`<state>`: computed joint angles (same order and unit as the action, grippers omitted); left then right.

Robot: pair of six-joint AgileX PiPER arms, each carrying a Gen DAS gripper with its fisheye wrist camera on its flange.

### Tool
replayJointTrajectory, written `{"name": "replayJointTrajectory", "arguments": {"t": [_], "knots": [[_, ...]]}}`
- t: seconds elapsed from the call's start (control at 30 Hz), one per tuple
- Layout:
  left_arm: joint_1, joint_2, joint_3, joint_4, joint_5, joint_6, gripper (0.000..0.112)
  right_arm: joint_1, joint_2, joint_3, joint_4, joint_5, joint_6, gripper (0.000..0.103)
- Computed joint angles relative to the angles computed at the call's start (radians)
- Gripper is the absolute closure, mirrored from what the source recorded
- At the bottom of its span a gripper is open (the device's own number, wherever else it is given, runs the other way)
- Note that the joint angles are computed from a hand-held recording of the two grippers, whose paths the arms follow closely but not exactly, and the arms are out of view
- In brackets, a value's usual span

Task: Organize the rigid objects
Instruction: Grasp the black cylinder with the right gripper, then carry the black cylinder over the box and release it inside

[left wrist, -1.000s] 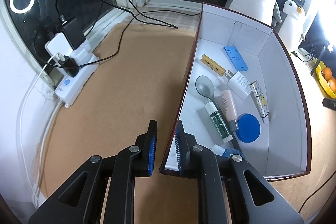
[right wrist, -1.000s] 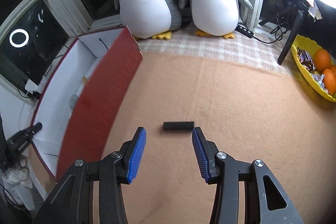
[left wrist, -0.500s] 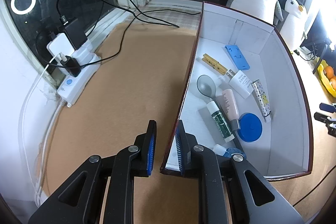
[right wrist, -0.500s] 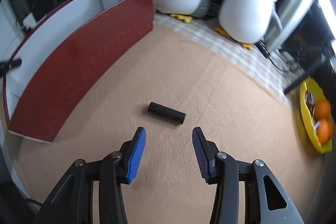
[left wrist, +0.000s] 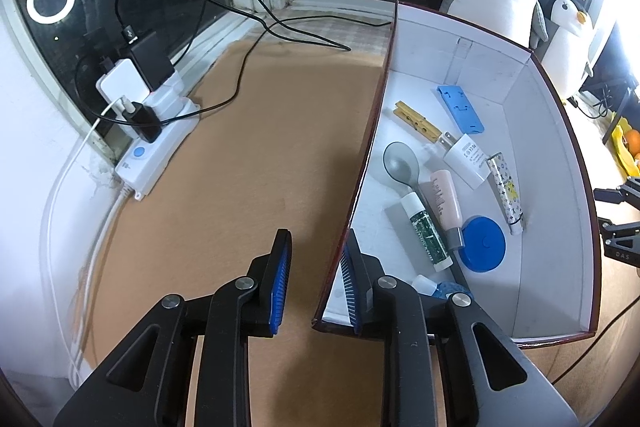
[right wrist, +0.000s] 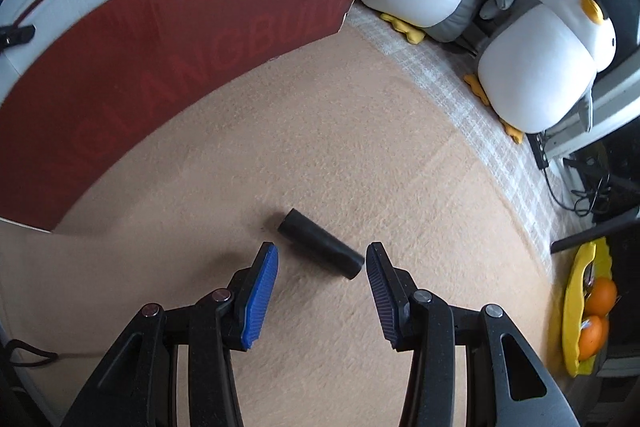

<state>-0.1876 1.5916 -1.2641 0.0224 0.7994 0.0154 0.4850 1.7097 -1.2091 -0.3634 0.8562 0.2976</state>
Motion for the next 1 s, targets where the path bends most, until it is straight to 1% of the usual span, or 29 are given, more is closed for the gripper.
{"name": "replayJointTrajectory", "arguments": {"t": [0.1, 0.13, 0.27, 0.37, 0.4, 0.43, 0.47, 0.63, 0.83, 1.0], "knots": [[0.0, 0.003, -0.004, 0.0, 0.004, -0.002, 0.089, -0.025, 0.02, -0.015, 0.021, -0.011, -0.035, 0.061], [0.001, 0.003, -0.004, 0.001, 0.004, -0.003, 0.089, -0.034, 0.021, -0.009, 0.024, -0.035, -0.049, 0.061], [-0.002, 0.005, -0.006, 0.005, 0.007, -0.011, 0.089, -0.062, 0.049, -0.033, 0.074, -0.038, -0.1, 0.062], [-0.001, 0.006, -0.007, 0.005, 0.006, -0.009, 0.089, -0.091, 0.053, -0.041, 0.146, -0.049, -0.149, 0.07], [-0.001, 0.006, -0.007, 0.005, 0.006, -0.009, 0.089, -0.097, 0.058, -0.056, 0.169, -0.03, -0.161, 0.075], [-0.001, 0.006, -0.007, 0.005, 0.007, -0.01, 0.089, -0.101, 0.071, -0.082, 0.191, 0.028, -0.159, 0.077], [-0.001, 0.006, -0.007, 0.004, 0.007, -0.01, 0.089, -0.106, 0.076, -0.096, 0.205, 0.047, -0.164, 0.078], [0.0, 0.008, -0.006, -0.001, 0.005, -0.007, 0.089, -0.118, 0.071, -0.086, 0.247, 0.039, -0.161, 0.087], [-0.001, 0.008, -0.007, -0.002, 0.005, -0.008, 0.089, -0.115, 0.04, -0.034, 0.258, -0.002, -0.093, 0.088], [-0.002, 0.009, -0.007, -0.007, 0.003, -0.004, 0.089, -0.118, -0.035, 0.077, 0.287, -0.087, -0.016, 0.088]]}}
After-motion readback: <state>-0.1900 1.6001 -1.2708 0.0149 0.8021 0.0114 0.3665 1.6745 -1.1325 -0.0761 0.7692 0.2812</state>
